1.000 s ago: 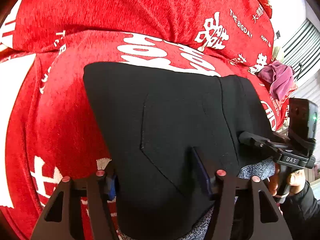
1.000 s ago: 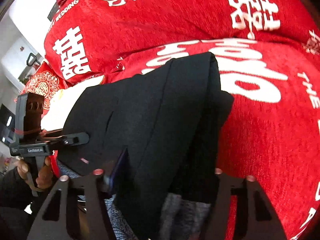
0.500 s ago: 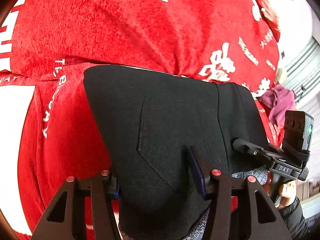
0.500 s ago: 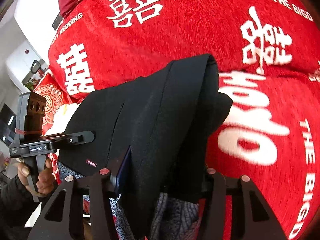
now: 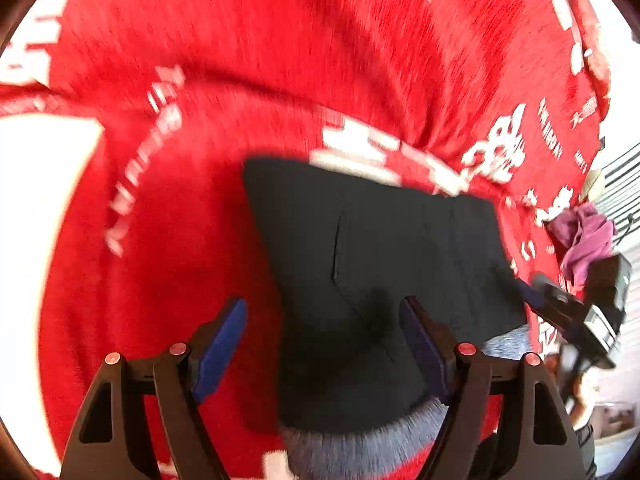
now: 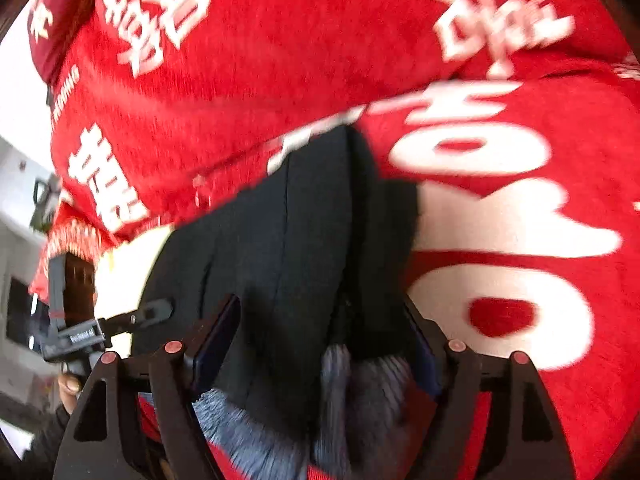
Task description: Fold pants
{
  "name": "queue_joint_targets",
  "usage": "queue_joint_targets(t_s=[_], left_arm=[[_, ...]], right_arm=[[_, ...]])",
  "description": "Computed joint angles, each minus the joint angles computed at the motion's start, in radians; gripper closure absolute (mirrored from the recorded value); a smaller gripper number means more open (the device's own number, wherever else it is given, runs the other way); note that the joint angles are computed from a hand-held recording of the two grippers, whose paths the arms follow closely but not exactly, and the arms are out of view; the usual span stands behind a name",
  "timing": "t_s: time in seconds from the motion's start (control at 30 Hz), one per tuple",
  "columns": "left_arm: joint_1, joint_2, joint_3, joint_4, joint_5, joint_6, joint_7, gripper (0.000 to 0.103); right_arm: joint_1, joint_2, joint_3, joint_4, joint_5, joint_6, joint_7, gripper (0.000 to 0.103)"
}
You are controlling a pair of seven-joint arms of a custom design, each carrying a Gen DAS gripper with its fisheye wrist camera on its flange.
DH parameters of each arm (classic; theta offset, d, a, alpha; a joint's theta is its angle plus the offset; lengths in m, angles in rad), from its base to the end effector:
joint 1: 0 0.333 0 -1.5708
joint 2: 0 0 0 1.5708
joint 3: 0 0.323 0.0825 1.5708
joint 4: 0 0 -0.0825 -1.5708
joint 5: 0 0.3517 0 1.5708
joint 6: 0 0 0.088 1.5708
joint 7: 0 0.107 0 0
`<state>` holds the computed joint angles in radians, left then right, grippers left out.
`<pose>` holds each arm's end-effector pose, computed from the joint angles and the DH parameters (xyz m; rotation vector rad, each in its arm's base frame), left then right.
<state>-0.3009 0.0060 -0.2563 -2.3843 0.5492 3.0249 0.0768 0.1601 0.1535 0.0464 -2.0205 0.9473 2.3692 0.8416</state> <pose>0.4131 -0.3033 0.4134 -2.4299 1.5904 -0.9780 0.5632 0.1267 0.4243 -1.9402 1.4420 0.2638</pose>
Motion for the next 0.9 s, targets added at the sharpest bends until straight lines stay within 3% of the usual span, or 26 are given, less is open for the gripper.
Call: queue_joint_targets(t_s=[0.07, 0.13, 0.17, 0.23, 0.33, 0.37, 0.43, 0.5, 0.57, 0.67, 0.73, 0.9], left_arm=[[0.018, -0.047, -0.003, -0.018, 0.161, 0.046, -0.177, 0.024], [0.019, -0.042, -0.016, 0.0, 0.202, 0.085, -0.208, 0.024], [0.006, -0.024, -0.022, 0.022, 0.178, 0.084, -0.168, 0.024], [-0.017, 0.016, -0.035, 0.058, 0.112, 0.07, -0.075, 0.024], [-0.046, 0.082, -0.051, 0.102, 0.046, -0.01, -0.003, 0.024], [-0.049, 0.093, -0.05, 0.098, 0.028, -0.005, 0.012, 0.024], [-0.08, 0.095, -0.015, 0.105, 0.109, -0.015, -0.047, 0.024], [-0.072, 0.092, -0.038, 0.113, 0.049, -0.047, 0.028, 0.024], [-0.047, 0.083, -0.072, 0.118, -0.091, -0.073, 0.169, 0.024], [-0.054, 0.049, -0.041, 0.127, -0.065, -0.074, 0.159, 0.024], [-0.048, 0.053, -0.025, 0.165, -0.046, -0.116, 0.165, 0.024], [0.007, 0.158, -0.033, 0.268, -0.218, -0.163, 0.327, 0.024]], right_arm=[[-0.022, -0.096, 0.003, -0.073, 0.151, -0.01, -0.14, 0.014], [-0.02, -0.157, -0.01, -0.119, 0.234, -0.067, -0.242, 0.007], [-0.011, -0.181, -0.012, -0.14, 0.247, -0.091, -0.276, 0.001], [0.012, -0.198, -0.009, -0.165, 0.23, -0.106, -0.304, 0.0], [0.043, -0.173, 0.002, -0.18, 0.137, -0.046, -0.245, 0.001], [0.046, -0.162, 0.0, -0.184, 0.121, -0.034, -0.233, 0.001], [0.044, -0.136, -0.008, -0.18, 0.136, -0.036, -0.247, 0.001], [0.041, -0.135, -0.011, -0.182, 0.147, -0.041, -0.275, 0.001], [0.041, -0.132, -0.011, -0.172, 0.117, -0.046, -0.256, 0.001], [0.042, -0.147, -0.01, -0.142, 0.077, -0.053, -0.229, 0.0], [0.054, -0.145, -0.001, -0.105, 0.059, -0.005, -0.259, 0.0], [0.082, -0.006, 0.018, 0.087, -0.104, 0.011, -0.173, 0.0]])
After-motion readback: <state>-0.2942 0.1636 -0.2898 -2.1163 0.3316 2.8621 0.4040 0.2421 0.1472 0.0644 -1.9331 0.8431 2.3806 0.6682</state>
